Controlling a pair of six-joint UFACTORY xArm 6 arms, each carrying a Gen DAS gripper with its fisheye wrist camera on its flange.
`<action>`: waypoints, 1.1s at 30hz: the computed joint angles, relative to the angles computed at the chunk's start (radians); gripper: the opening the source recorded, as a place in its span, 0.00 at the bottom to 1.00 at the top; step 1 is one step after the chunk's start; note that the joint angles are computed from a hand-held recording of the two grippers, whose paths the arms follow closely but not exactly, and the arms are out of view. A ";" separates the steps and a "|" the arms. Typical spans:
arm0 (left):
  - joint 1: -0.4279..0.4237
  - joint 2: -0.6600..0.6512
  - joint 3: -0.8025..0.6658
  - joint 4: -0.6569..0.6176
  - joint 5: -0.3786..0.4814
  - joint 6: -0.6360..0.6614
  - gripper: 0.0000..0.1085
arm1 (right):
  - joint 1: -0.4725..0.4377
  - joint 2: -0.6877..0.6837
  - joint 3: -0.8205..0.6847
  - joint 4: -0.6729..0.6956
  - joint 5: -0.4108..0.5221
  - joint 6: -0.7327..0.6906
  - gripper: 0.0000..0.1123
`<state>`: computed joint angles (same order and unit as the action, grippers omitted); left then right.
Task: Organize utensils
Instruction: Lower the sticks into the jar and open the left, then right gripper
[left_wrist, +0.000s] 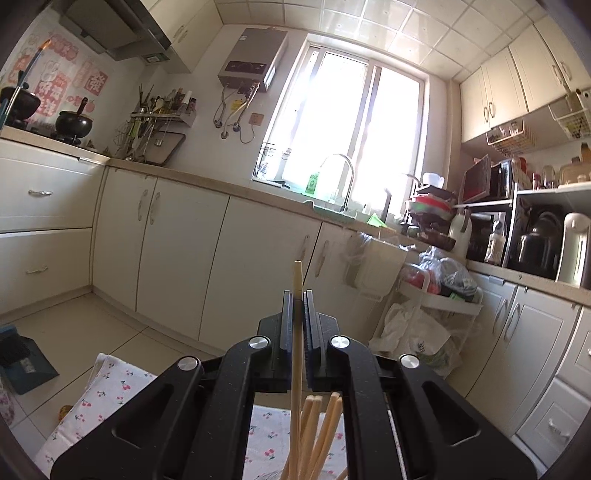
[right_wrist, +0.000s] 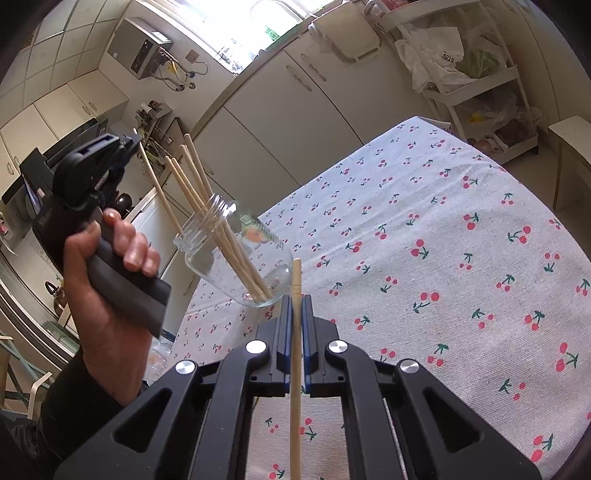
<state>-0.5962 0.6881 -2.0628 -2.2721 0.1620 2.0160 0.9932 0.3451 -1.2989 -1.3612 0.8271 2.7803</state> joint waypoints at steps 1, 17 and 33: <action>0.001 -0.002 0.009 -0.011 0.000 0.023 0.05 | 0.000 0.000 0.000 0.000 0.001 0.001 0.05; 0.063 -0.244 0.431 0.105 0.108 0.046 0.36 | 0.004 -0.026 0.032 -0.040 0.015 0.091 0.05; 0.155 -0.297 0.645 0.091 0.109 -0.023 0.48 | -0.018 0.110 -0.442 -0.227 0.472 -0.413 0.05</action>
